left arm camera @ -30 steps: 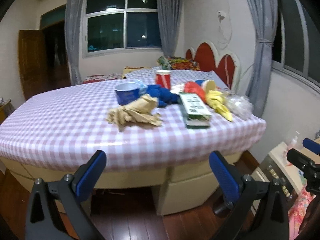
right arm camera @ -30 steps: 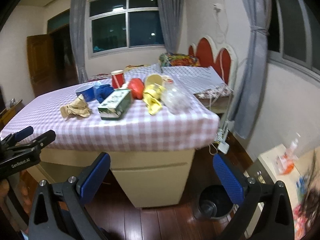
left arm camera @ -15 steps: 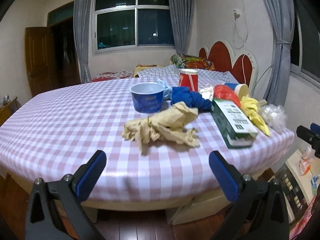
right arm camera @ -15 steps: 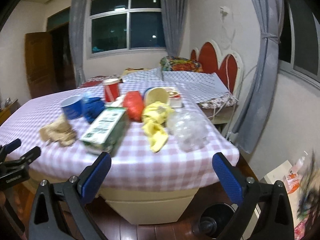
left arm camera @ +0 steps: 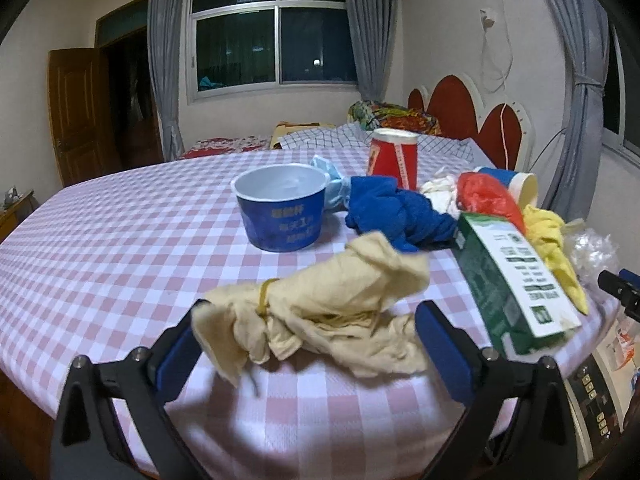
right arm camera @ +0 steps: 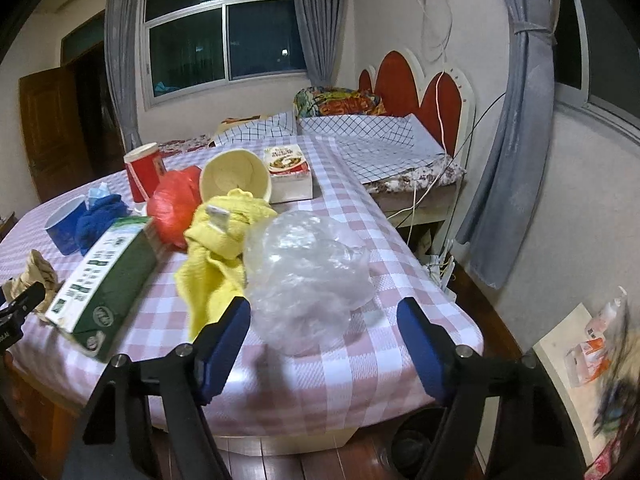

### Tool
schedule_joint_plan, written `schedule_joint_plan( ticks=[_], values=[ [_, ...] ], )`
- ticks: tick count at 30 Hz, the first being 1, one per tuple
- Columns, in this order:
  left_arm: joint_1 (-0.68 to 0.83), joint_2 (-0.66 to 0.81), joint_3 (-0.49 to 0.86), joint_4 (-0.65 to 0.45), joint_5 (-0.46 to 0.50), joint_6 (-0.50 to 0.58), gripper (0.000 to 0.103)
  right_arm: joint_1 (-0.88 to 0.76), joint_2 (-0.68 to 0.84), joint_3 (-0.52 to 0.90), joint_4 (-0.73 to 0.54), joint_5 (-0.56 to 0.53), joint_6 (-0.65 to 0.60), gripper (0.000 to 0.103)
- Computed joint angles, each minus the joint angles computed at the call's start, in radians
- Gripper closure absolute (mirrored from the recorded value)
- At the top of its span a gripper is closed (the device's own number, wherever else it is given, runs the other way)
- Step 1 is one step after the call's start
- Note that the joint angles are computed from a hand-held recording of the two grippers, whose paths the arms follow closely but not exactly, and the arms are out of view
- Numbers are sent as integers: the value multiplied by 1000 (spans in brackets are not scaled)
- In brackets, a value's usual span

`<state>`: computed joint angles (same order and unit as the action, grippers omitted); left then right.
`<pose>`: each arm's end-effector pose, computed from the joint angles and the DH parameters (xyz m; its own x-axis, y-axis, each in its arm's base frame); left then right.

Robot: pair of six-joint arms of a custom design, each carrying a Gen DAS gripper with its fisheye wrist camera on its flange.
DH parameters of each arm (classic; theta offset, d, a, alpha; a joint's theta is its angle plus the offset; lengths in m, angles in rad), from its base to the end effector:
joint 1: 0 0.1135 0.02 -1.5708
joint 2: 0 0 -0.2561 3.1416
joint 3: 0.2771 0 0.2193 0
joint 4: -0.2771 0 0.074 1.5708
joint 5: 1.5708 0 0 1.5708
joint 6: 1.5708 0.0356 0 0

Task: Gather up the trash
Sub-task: 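Grasp the beige cloth with the left tool while the right tool grasps the clear plastic bag, then carry the beige cloth and plastic bag in both tools over the black bin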

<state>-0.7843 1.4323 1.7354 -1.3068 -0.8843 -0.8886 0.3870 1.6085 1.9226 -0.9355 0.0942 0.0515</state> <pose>0.1751 -0.1359 0.4059 -0.4957 -0.2004 -0.8451 -0.3666 0.9304 -0.0056 0.2797 0.1104 0.4279 -0.5541 -0.1705 -0.8148 -0.2767 0.9609 -0.0128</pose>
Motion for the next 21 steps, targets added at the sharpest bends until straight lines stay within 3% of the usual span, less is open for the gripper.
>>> schedule_joint_plan(
  ticks=[4,6,8,11,13,18,21],
  values=[
    [28,-25,-43,51,35,22,20,-7,22,-1,14,-19,-2,37],
    [39,-36,-59,71,45,35,24,-12,28,1,14,-31,-1,51],
    [40,-42,-67,84,47,47,29,-16,24,-9,20,-41,-1,58],
    [40,-57,-74,105,46,62,49,-19,11,-24,26,-54,1,84],
    [40,-73,-79,126,51,76,69,-18,-3,-38,32,-53,-2,90],
    [26,-89,-75,131,55,79,82,-26,-49,-61,36,-59,-8,95],
    [-17,-98,-57,109,9,49,83,-32,-76,-64,31,-60,-14,95]
  ],
)
